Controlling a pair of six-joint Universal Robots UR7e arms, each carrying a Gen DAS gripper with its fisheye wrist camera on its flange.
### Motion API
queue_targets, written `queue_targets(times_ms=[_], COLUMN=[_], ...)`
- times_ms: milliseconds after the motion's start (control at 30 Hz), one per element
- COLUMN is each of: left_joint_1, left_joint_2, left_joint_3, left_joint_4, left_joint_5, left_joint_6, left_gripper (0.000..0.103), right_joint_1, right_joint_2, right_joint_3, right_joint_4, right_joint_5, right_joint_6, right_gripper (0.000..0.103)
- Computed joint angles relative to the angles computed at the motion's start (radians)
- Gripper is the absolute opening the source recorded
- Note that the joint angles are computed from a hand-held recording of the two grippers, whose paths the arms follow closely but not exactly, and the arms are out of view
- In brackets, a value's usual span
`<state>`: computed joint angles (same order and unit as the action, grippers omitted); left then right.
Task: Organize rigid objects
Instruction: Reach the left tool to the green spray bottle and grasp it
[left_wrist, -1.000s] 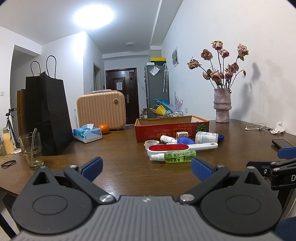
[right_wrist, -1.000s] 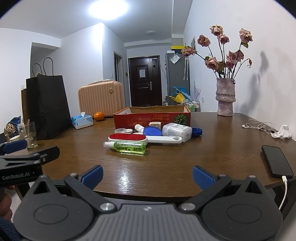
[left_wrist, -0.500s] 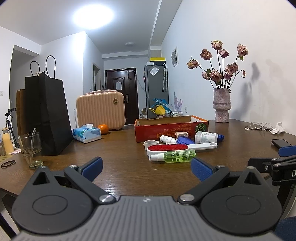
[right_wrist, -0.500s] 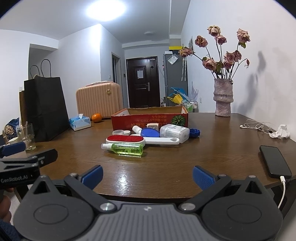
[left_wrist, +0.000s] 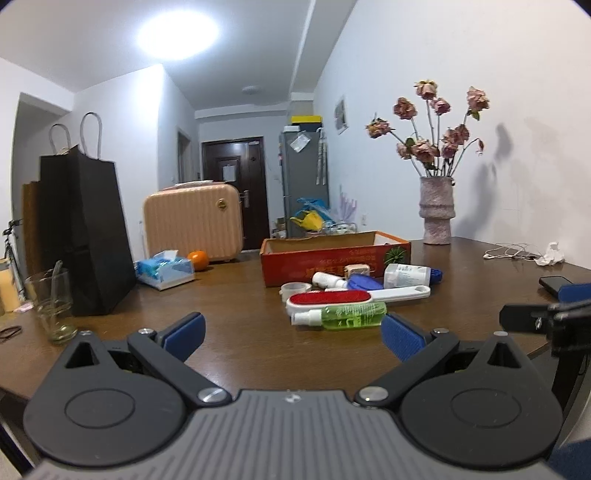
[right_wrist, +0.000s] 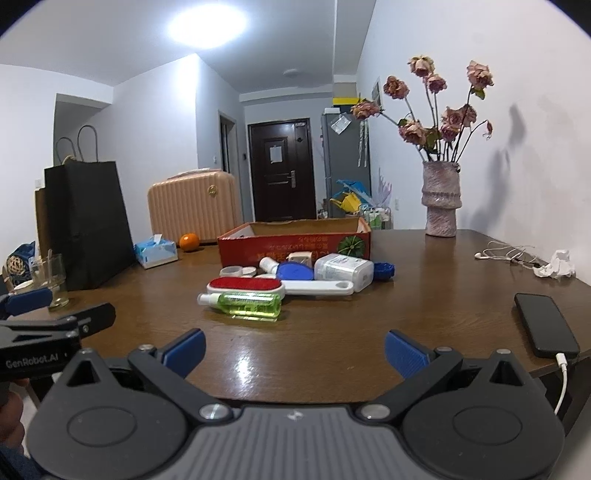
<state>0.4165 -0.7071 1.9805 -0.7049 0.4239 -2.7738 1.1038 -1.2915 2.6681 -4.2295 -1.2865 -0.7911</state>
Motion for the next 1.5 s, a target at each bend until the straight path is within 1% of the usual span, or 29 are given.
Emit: queue_targets(times_ms=[67,100,200,333,400,467,533,600,633,667,700,733,767,800,867,933,1000,1067,1133,1200,1233,1267,1300,1367,1400,1433,1467,1500], left_joint_1=[0.024,0.040,0.089,0.156,0.187,0.214,0.236,0.254,0.264,0.275,0.283,0.293,0.301,0.307,0.317,0.324,0.333,0.349,0.363,0.372,0.378,0.382,0.385,0.389,0.388,0.380,0.373,0.368], left_joint_2=[0.011,0.017,0.055,0.131,0.167,0.195,0.211,0.223,0.231,0.236,0.237,0.236,0.236,0.237,0.243,0.251,0.264,0.271,0.267,0.258,0.254,0.256,0.259,0.268,0.275,0.282,0.294,0.308], left_joint_3=[-0.028,-0.047,-0.149,-0.310,-0.395,-0.465,-0.513,-0.549,-0.572,-0.590,-0.599,-0.610,-0.620,-0.628,-0.650,-0.674,-0.705,-0.733,-0.736,-0.725,-0.728,-0.738,-0.748,-0.766,-0.774,-0.779,-0.792,-0.810], left_joint_4=[-0.028,-0.027,0.102,0.332,0.469,0.569,0.631,0.659,0.679,0.698,0.707,0.715,0.722,0.723,0.732,0.746,0.781,0.833,0.845,0.833,0.843,0.866,0.890,0.928,0.941,0.941,0.957,0.979], left_joint_5=[-0.001,0.009,0.033,0.089,0.120,0.142,0.167,0.176,0.181,0.196,0.212,0.234,0.252,0.268,0.288,0.301,0.320,0.360,0.389,0.395,0.400,0.403,0.409,0.418,0.414,0.395,0.381,0.371], left_joint_6=[0.056,0.067,0.004,-0.126,-0.230,-0.325,-0.374,-0.394,-0.411,-0.433,-0.453,-0.473,-0.489,-0.497,-0.499,-0.498,-0.520,-0.565,-0.591,-0.604,-0.617,-0.633,-0.649,-0.670,-0.667,-0.648,-0.630,-0.622], left_gripper=[0.103,0.103,0.103,0.103,0.103,0.103,0.103,0.103,0.103,0.101,0.100,0.096,0.094,0.093,0.093,0.092,0.091,0.090,0.090,0.090,0.090,0.090,0.090,0.087,0.086,0.080,0.066,0.057], right_joint_1=[-0.008,-0.005,0.020,0.035,0.042,0.047,0.062,0.076,0.080,0.087,0.091,0.096,0.104,0.119,0.144,0.164,0.179,0.178,0.171,0.156,0.142,0.130,0.122,0.109,0.107,0.103,0.098,0.093], right_joint_2=[0.008,0.021,0.060,0.076,0.079,0.075,0.073,0.059,0.061,0.065,0.071,0.084,0.103,0.125,0.160,0.195,0.219,0.221,0.206,0.176,0.159,0.148,0.137,0.125,0.123,0.123,0.120,0.116], right_joint_3=[-0.018,-0.038,-0.115,-0.210,-0.251,-0.293,-0.339,-0.384,-0.409,-0.437,-0.464,-0.492,-0.519,-0.551,-0.602,-0.650,-0.689,-0.713,-0.702,-0.680,-0.670,-0.665,-0.657,-0.631,-0.621,-0.613,-0.607,-0.602], right_joint_4=[-0.012,-0.024,-0.037,0.044,0.121,0.229,0.336,0.468,0.517,0.573,0.617,0.648,0.663,0.671,0.689,0.708,0.748,0.819,0.873,0.948,0.986,1.008,1.016,0.954,0.916,0.880,0.857,0.841], right_joint_5=[0.025,0.025,-0.013,-0.016,-0.010,0.000,-0.025,-0.044,-0.045,-0.052,-0.051,-0.049,-0.056,-0.079,-0.118,-0.150,-0.187,-0.186,-0.147,-0.070,-0.023,0.008,0.025,0.033,0.025,0.017,0.013,0.009], right_joint_6=[0.002,0.002,0.010,0.011,-0.032,-0.075,-0.081,-0.058,-0.036,-0.014,0.005,0.020,0.030,0.039,0.044,0.040,0.044,0.050,0.043,0.047,0.066,0.083,0.103,0.137,0.150,0.164,0.176,0.186], right_gripper=[0.103,0.103,0.103,0.103,0.103,0.103,0.103,0.101,0.096,0.088,0.084,0.075,0.067,0.064,0.052,0.045,0.043,0.040,0.040,0.032,0.032,0.034,0.036,0.045,0.047,0.050,0.052,0.052])
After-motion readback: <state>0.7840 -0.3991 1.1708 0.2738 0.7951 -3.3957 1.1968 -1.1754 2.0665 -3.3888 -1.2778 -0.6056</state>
